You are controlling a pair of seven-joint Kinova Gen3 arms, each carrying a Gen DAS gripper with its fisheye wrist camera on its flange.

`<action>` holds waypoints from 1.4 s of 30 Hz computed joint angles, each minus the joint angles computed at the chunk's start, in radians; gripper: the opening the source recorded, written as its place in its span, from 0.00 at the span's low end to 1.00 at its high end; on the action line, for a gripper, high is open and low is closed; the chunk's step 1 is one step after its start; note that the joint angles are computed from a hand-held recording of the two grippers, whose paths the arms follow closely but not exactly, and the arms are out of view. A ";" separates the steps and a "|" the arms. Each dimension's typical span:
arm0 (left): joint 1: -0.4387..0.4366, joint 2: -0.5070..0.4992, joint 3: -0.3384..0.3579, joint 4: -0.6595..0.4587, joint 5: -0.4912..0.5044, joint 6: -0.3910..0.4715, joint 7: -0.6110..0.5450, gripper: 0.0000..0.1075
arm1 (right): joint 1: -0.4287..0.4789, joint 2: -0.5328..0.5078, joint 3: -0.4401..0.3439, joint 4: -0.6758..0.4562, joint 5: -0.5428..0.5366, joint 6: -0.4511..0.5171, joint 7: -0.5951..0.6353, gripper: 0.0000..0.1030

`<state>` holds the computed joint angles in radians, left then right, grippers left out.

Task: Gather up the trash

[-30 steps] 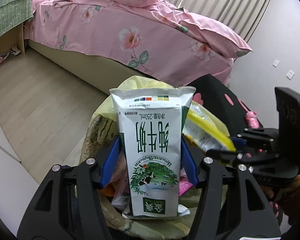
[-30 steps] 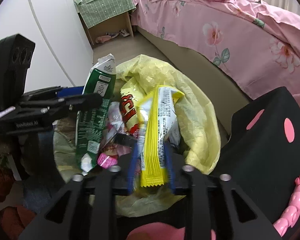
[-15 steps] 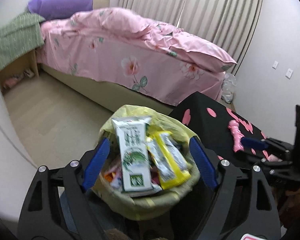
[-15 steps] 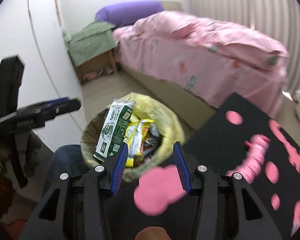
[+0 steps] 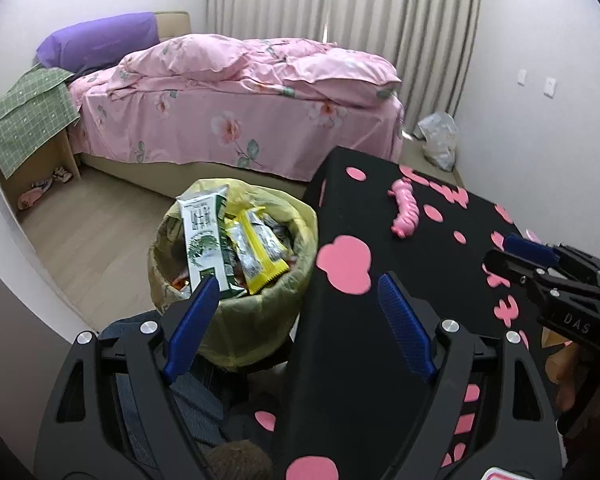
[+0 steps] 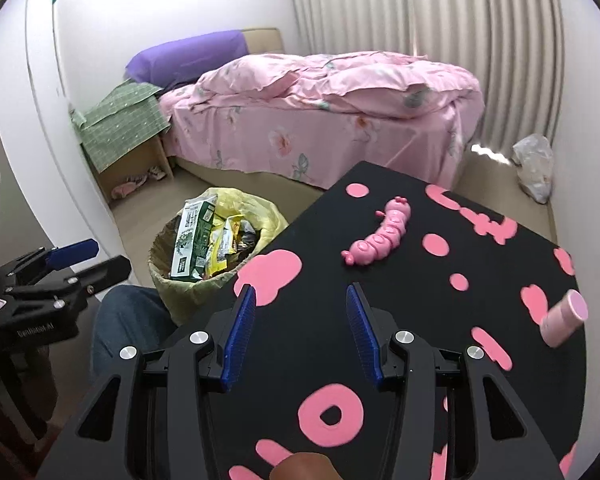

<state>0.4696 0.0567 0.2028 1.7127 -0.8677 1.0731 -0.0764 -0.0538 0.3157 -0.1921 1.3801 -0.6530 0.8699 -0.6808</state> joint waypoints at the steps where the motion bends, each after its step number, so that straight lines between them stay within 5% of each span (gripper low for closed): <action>1: 0.002 0.005 0.003 -0.007 0.004 0.007 -0.010 0.72 | -0.003 -0.016 0.003 0.023 0.005 -0.024 -0.001 0.44; 42: -0.002 0.013 -0.012 -0.009 0.026 -0.012 -0.031 0.72 | -0.014 -0.060 0.031 0.065 0.071 -0.059 -0.101 0.43</action>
